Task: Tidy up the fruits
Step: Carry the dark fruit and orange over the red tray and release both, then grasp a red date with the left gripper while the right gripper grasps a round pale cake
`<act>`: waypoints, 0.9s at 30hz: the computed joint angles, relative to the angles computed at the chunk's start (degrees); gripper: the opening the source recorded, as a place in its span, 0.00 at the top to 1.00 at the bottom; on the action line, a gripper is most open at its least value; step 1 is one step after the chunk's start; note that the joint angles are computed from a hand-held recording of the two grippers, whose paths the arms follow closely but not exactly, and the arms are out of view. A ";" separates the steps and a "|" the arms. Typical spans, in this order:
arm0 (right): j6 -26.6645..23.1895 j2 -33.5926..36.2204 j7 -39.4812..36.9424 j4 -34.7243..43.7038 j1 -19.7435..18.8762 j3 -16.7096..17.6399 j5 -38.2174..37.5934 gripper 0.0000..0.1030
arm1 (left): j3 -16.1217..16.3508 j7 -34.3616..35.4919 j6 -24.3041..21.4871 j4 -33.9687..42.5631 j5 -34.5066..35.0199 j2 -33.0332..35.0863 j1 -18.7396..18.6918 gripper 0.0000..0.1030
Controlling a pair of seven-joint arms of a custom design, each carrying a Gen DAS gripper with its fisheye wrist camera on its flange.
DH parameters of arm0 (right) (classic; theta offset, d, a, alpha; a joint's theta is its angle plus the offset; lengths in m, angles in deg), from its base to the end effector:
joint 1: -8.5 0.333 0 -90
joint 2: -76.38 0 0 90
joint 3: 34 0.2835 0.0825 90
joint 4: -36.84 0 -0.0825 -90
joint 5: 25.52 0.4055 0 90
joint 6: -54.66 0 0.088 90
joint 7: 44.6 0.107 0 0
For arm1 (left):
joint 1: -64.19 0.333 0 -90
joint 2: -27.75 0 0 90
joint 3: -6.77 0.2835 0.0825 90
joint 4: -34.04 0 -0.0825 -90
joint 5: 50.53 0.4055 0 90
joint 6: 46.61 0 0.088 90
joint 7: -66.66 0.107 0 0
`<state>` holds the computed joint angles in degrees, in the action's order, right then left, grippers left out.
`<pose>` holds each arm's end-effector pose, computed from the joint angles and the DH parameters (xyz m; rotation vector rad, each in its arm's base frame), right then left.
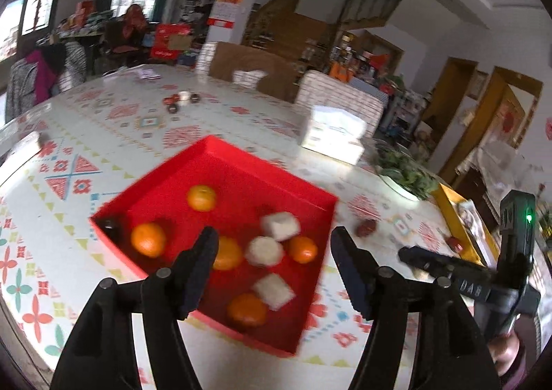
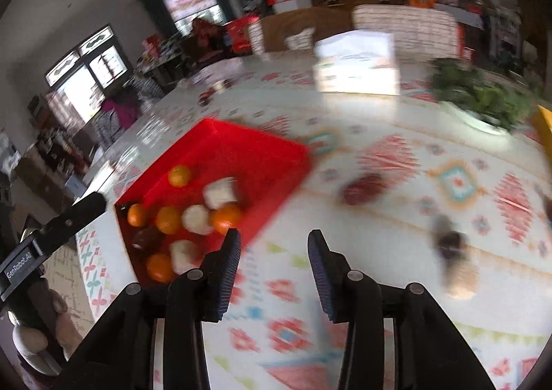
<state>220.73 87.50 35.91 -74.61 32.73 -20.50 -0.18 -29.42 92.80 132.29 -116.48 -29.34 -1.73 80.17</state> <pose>0.5384 0.3754 0.4268 -1.9644 1.2835 -0.1473 0.4311 -0.1956 0.4403 -1.9558 1.4239 -1.0630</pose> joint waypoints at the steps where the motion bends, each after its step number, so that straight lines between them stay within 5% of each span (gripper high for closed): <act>1: 0.82 -1.46 0.30 -1.84 -0.51 -0.59 0.15 0.57 | -0.24 0.09 0.07 0.38 0.10 0.36 -0.19 0.33; 7: 2.31 -6.33 9.88 -8.95 -2.61 -6.33 -7.38 0.50 | -5.13 -0.76 -0.25 7.09 3.08 8.58 2.28 0.32; 17: -0.90 -0.89 8.03 -5.71 -4.44 -5.44 -9.38 0.50 | -9.39 -4.39 -10.00 21.49 20.54 23.96 4.06 0.32; 22: -0.41 -0.07 8.77 -5.60 -4.27 -5.50 -12.31 0.51 | -6.38 -1.87 -16.26 34.53 30.43 39.20 -0.55 0.32; 25: -0.09 -0.08 9.97 -5.78 -3.88 -5.80 -13.94 0.66 | -4.11 3.30 -20.56 42.04 30.70 47.04 -4.55 0.32; 27: 0.05 -0.23 10.48 -6.02 -3.78 -5.79 -14.90 0.66 | -2.11 5.96 -23.90 46.54 31.21 50.96 -7.71 0.32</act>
